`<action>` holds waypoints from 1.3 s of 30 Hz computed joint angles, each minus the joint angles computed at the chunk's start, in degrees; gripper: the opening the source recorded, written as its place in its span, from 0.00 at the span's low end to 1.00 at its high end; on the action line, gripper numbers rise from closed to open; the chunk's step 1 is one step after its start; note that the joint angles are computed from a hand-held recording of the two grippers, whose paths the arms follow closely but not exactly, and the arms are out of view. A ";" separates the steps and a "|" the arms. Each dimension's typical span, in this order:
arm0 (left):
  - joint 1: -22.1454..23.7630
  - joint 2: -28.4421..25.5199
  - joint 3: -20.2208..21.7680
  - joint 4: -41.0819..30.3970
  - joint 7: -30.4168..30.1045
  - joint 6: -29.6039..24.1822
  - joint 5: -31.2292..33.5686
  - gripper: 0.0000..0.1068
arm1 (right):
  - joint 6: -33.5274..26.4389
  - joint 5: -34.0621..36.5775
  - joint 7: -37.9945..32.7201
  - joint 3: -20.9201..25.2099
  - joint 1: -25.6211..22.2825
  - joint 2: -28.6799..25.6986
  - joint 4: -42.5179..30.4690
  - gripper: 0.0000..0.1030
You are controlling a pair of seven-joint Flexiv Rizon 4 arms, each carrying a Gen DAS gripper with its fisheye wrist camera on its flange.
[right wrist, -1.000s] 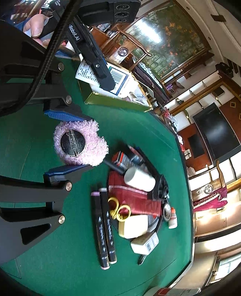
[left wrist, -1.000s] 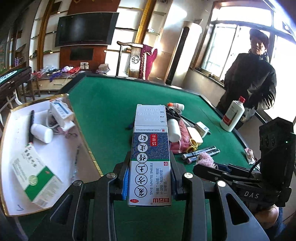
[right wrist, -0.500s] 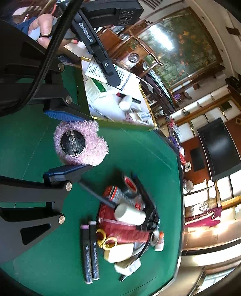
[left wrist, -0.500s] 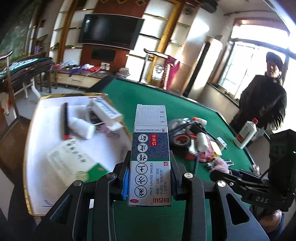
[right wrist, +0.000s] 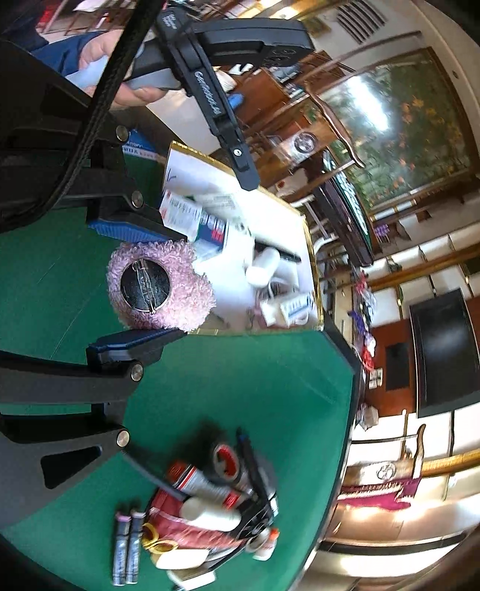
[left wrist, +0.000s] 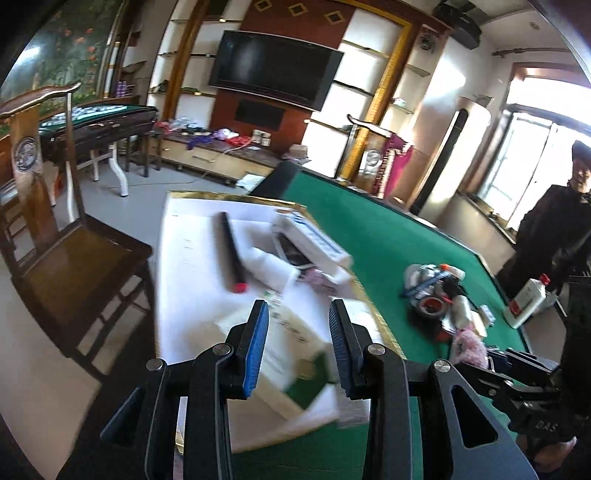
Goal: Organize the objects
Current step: 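Drop the white-blue box into the tray with the left gripper while the right gripper lowers the pink keychain in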
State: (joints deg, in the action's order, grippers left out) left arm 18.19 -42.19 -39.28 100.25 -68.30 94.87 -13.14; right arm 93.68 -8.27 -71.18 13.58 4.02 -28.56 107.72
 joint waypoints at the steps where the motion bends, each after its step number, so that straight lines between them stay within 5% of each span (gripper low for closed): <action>1: -0.42 -0.01 0.98 -0.80 -0.15 -0.57 -0.27 0.28 | -0.73 -0.35 -0.37 0.48 -0.17 -0.44 -0.84 0.38; 8: -4.25 -0.15 8.15 -4.60 0.39 -4.79 -4.61 0.28 | -6.77 -0.52 -3.19 2.49 -0.29 -4.38 -7.41 0.38; 12: -1.78 -0.32 5.47 -1.59 2.40 -2.48 -5.28 0.28 | -7.75 0.87 -2.59 -0.45 2.23 -4.22 -7.16 0.38; 18: 2.57 0.82 1.01 3.33 7.29 -5.17 -3.54 0.28 | -8.68 -4.34 3.53 -12.84 11.09 -2.39 -4.46 0.38; 21: 2.26 0.68 -0.02 4.04 11.02 -6.98 -3.16 0.28 | -10.85 -5.73 3.16 -11.31 9.86 -3.80 -6.04 0.38; 28: -15.74 0.72 18.99 -4.46 11.00 -9.08 -2.89 0.23 | -15.29 0.06 -1.71 -2.05 3.82 -8.47 -12.75 0.38; 33: -15.26 -0.11 19.69 -8.42 12.47 -11.67 -6.26 0.23 | -17.49 2.72 -3.33 -0.32 3.29 -10.92 -18.11 0.38; 39: -19.69 -4.36 29.33 -20.97 6.83 -18.79 -7.91 0.23 | -24.47 1.50 -5.08 -1.26 6.51 -17.86 -32.30 0.38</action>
